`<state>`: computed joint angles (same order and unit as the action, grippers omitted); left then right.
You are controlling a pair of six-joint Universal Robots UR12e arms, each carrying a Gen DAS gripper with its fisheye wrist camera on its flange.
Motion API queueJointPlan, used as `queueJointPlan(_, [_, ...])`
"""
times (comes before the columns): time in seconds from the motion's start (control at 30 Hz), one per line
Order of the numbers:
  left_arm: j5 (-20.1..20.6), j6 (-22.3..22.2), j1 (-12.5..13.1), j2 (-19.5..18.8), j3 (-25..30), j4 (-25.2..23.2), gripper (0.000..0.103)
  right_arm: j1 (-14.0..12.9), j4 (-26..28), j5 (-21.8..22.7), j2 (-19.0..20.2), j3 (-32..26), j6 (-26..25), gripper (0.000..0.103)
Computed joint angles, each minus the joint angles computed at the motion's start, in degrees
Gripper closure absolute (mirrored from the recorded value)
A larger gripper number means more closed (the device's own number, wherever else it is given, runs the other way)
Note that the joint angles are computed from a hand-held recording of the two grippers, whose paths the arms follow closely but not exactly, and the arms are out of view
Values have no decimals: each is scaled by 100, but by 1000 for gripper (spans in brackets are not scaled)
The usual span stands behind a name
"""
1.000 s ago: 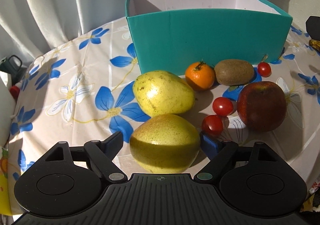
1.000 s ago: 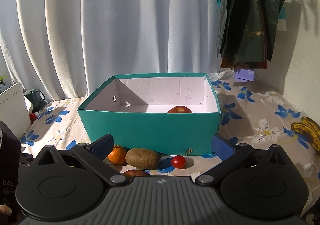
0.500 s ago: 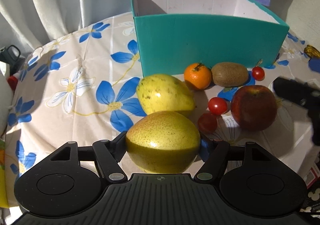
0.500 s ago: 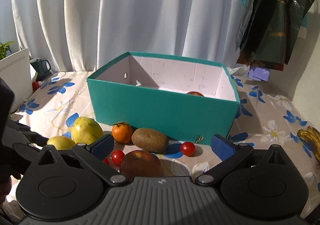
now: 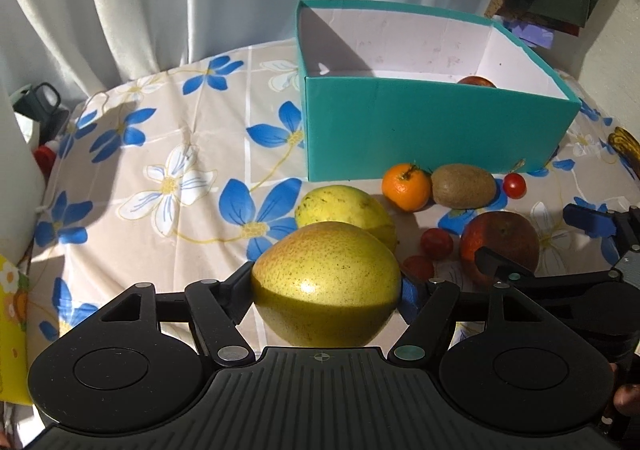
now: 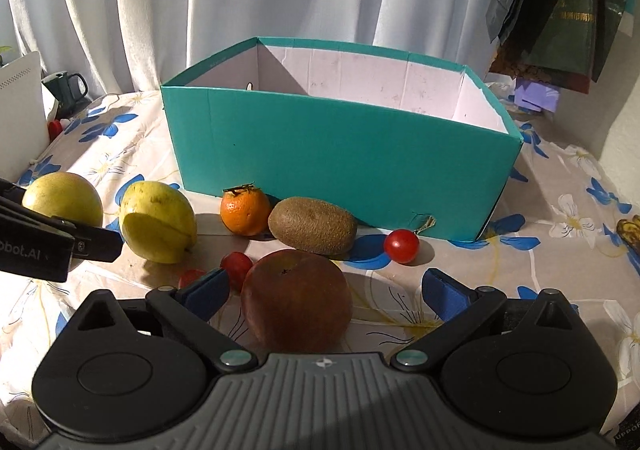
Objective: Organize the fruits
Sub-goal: 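Grasp and lift second red apple with right gripper while left gripper lifts pear, then carry pear into teal box and open left gripper while right gripper holds apple above box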
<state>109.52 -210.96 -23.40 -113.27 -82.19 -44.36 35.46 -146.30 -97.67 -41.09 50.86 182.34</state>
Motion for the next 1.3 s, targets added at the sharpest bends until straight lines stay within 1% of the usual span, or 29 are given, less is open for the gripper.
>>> queueJointPlan(0.03, [6,-14,1,3,4,-6,29,12,86,-75,33,-58,32,3])
queueJointPlan(0.07, [15,-20,1,4,8,-4,29,13,183,-87,64,-117,96,6])
queueJointPlan(0.13, [-10,3,8,12,5,18,29,-6,341,34,93,-185,301,8])
queueJointPlan(0.23, [-40,19,12,16,9,29,29,-4,555,100,158,-321,348,16])
queueJointPlan(0.37, [-46,18,14,10,30,-25,29,-31,962,385,251,-509,452,36])
queueJointPlan(0.4, [-50,10,16,7,41,-53,29,-28,1033,393,271,-544,473,36])
queueJointPlan(0.57, [-109,24,39,-3,67,-135,29,-3,985,297,314,-584,432,36])
queueJointPlan(0.67, [-84,74,36,-18,116,-174,29,-17,1080,317,304,-608,549,36])
queueJointPlan(0.77, [-49,154,38,-46,187,-161,29,-37,957,215,219,-507,698,36])
queueJointPlan(0.9, [15,268,32,-145,394,-153,29,-76,584,75,80,-351,847,36])
queueJointPlan(1.03, [210,420,22,-338,775,-189,29,-118,108,-80,-7,-274,1018,36])
queueJointPlan(1.13, [401,566,3,-501,1080,-149,29,-142,-192,-228,-29,-278,1026,36])
queueJointPlan(1.2, [431,586,9,-607,1287,-189,29,-158,-317,-327,-32,-304,998,36])
queueJointPlan(1.3, [413,619,23,-758,1556,-266,29,-184,-377,-431,-14,-379,1085,36])
